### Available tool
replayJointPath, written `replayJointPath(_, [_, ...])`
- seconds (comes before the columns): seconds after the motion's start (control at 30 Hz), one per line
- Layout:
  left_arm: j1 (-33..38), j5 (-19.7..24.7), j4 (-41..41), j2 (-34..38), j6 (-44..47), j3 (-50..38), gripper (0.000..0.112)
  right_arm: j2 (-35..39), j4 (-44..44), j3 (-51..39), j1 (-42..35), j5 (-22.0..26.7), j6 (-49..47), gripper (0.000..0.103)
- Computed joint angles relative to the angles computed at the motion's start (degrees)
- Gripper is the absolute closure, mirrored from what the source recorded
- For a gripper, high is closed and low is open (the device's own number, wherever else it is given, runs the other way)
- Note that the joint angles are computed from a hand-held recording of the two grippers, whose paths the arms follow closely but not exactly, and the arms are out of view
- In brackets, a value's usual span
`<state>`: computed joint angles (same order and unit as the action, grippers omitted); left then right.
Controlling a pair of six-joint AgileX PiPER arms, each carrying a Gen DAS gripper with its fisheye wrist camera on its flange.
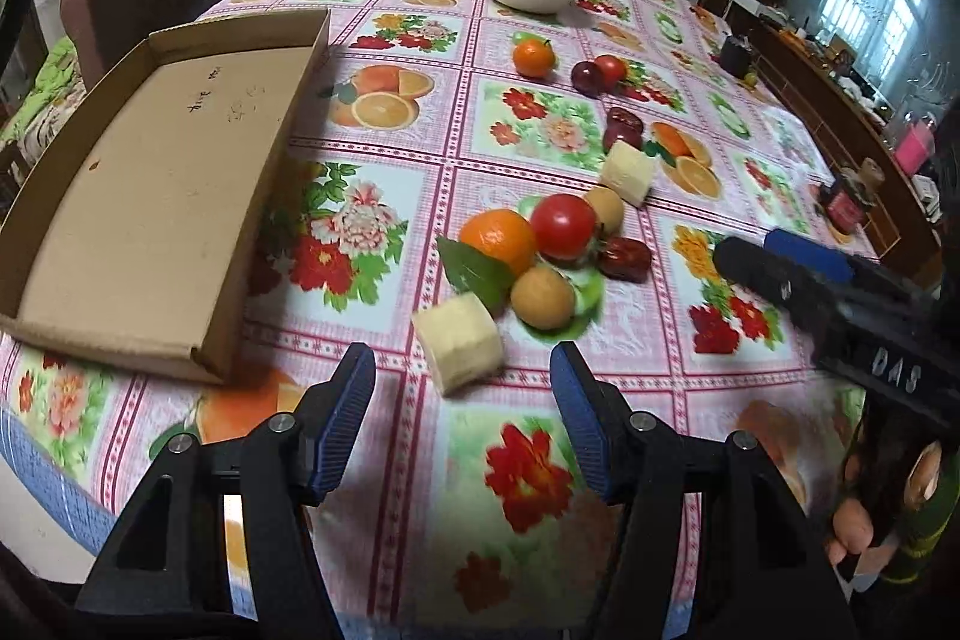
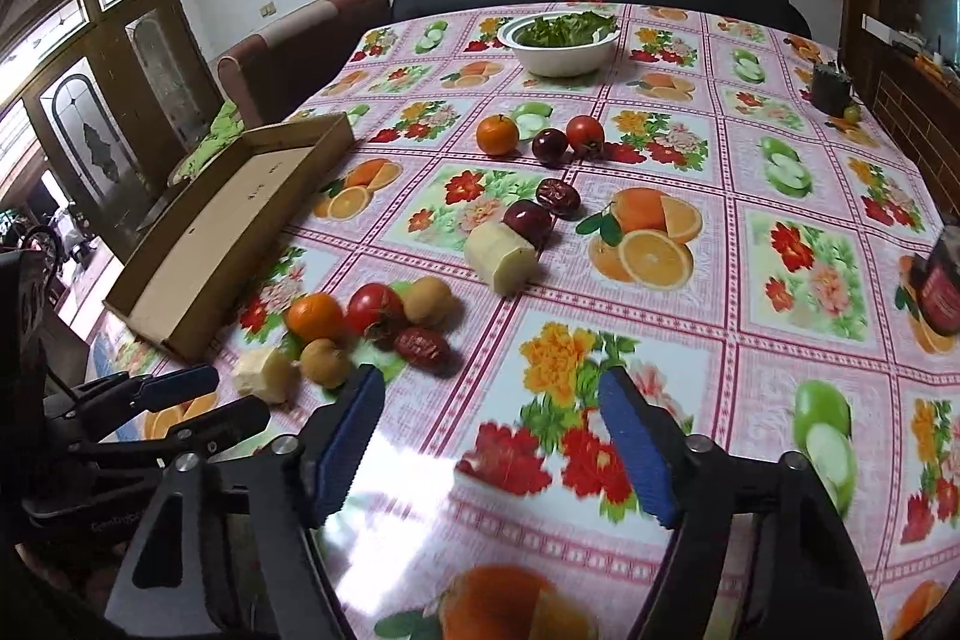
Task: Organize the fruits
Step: 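Reach the left tool to the pale yellow cube and close on it, then lift the yellow cube with the left tool while the right tool carries another cube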
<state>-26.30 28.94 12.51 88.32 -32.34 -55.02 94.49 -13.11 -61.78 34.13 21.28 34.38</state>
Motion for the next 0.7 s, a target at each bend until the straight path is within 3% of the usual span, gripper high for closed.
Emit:
replayJointPath(0.17, [1.92,0.0,-4.04,2.9,4.12,-1.76,0.053,6.7,8.63,-7.69,-3.6,1.1,-10.04,0.044])
replayJointPath(0.37, [2.34,-0.54,-4.5,4.05,5.72,-2.18,0.053,17.19,13.93,-20.23,-5.86,6.51,-16.04,0.045])
replayJointPath(0.5, [2.58,-1.35,-2.58,4.37,4.63,-2.17,0.072,20.88,15.32,-24.54,-6.28,7.94,-17.55,0.046])
replayJointPath(0.53, [3.22,-1.73,-4.71,4.34,6.9,-2.16,0.083,21.34,15.13,-25.33,-6.27,8.27,-17.49,0.05])
replayJointPath(0.6, [4.17,-1.6,-7.87,4.42,10.08,-2.5,0.083,21.64,18.42,-25.56,-6.73,7.6,-20.48,0.065])
replayJointPath(0.7, [4.15,-1.3,-7.78,4.19,10.3,-2.47,0.083,21.29,18.35,-25.04,-6.56,7.07,-19.81,0.068])
